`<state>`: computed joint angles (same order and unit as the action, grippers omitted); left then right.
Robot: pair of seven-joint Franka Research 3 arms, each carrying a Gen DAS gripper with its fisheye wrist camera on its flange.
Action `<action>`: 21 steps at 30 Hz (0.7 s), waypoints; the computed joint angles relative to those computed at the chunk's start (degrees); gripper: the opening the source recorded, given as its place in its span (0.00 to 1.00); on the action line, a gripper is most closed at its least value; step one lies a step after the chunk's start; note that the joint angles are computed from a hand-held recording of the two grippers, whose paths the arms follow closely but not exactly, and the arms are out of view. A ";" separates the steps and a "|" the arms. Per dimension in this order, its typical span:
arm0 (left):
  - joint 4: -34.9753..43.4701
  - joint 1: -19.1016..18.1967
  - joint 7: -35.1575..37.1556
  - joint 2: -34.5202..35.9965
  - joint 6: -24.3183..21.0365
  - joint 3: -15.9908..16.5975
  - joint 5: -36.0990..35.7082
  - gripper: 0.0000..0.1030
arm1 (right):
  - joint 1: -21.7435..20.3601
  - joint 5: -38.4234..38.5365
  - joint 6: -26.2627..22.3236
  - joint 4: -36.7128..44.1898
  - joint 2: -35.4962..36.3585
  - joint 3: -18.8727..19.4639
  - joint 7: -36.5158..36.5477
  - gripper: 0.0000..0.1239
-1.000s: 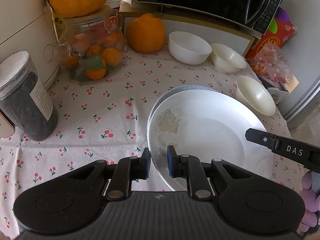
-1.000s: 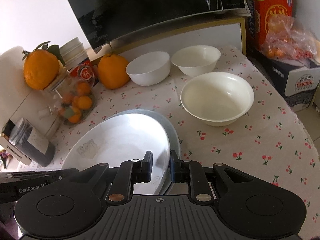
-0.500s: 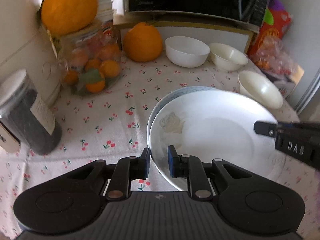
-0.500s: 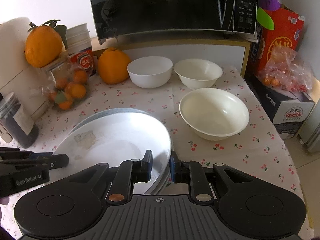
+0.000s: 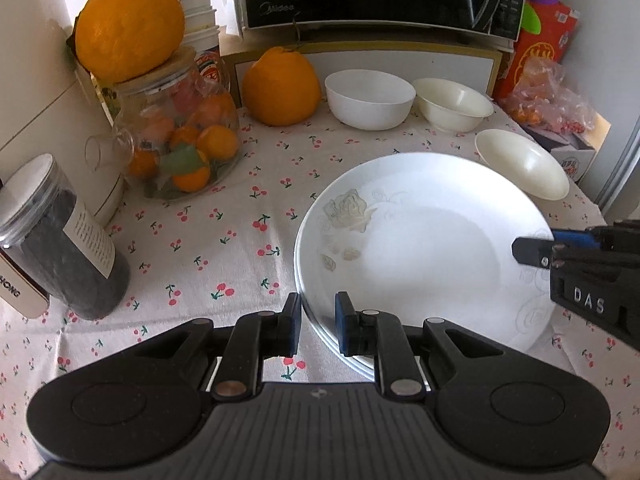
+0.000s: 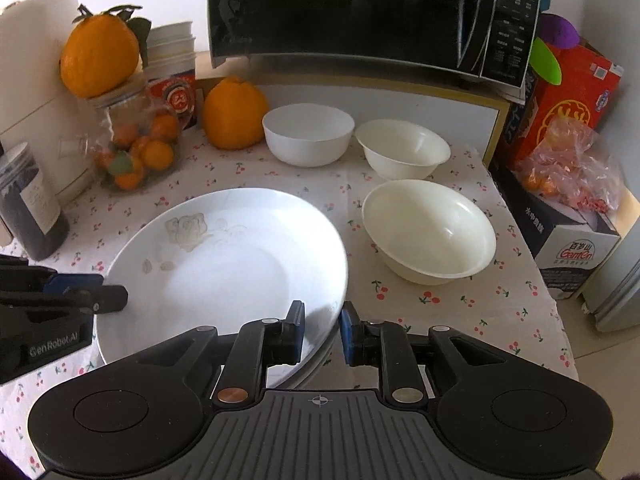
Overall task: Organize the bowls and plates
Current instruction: 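Open both tools and pull them back from the plate stack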
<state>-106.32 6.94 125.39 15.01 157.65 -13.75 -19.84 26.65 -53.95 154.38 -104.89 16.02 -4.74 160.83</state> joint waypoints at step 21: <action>2.44 -0.43 -3.26 -0.08 -5.15 1.19 -2.01 0.64 | -0.16 9.70 2.88 -0.71 -0.76 0.08 -7.03 0.52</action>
